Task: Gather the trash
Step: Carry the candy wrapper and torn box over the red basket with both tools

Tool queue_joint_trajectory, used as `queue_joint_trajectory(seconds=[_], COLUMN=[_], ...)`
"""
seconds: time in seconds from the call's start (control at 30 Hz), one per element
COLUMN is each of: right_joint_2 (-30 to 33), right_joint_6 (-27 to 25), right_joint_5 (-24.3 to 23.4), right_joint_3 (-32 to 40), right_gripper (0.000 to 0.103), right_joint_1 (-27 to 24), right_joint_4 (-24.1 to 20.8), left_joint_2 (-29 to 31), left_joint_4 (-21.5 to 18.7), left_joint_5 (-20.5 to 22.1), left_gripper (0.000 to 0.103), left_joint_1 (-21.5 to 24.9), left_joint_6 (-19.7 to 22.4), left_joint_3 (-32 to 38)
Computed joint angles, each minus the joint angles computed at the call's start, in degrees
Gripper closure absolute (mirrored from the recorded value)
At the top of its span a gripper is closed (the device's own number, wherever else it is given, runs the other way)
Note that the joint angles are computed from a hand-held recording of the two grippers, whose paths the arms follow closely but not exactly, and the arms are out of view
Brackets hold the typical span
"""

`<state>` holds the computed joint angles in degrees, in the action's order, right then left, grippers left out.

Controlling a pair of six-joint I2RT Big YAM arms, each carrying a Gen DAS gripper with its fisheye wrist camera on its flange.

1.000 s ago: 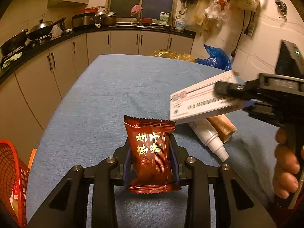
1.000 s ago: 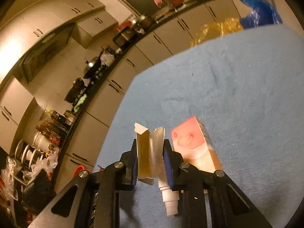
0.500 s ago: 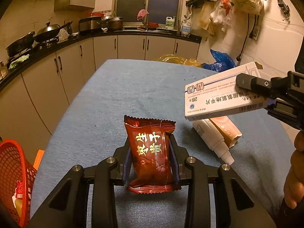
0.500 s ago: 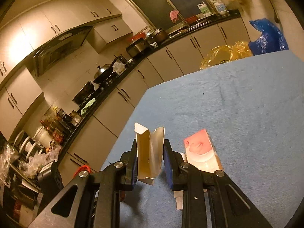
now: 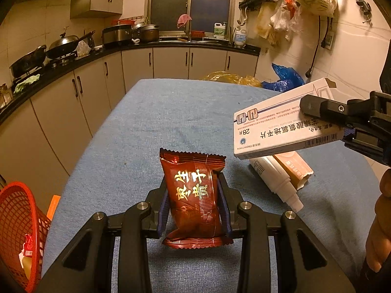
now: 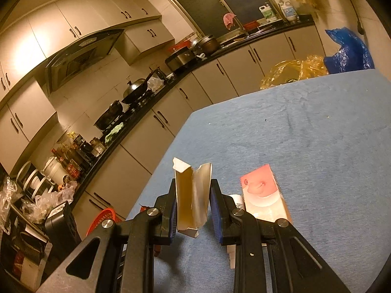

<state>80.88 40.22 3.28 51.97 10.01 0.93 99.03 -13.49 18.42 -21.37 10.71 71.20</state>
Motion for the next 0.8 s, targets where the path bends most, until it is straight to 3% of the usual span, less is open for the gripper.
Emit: queue_joint_trajectory(seconds=[0.6,0.8], right_joint_2=[-1.01,-3.37], right_joint_6=[-0.61,-1.17], right_joint_5=[-0.49,2.05], right_joint_3=[-0.46,-0.39], right_gripper=[0.078,0.078], right_joint_1=[-0.12,2.32], right_joint_4=[1.28,0.74], left_joint_2=[-1.91,-6.07], left_joint_4=[1.52,1.95], left_joint_5=[-0.77,-0.56], left_gripper=[0.070,0.070], left_joint_1=[0.89,2.50], left_joint_6=[-0.66,-0.54], left_joint_3=[-1.13,-4.46])
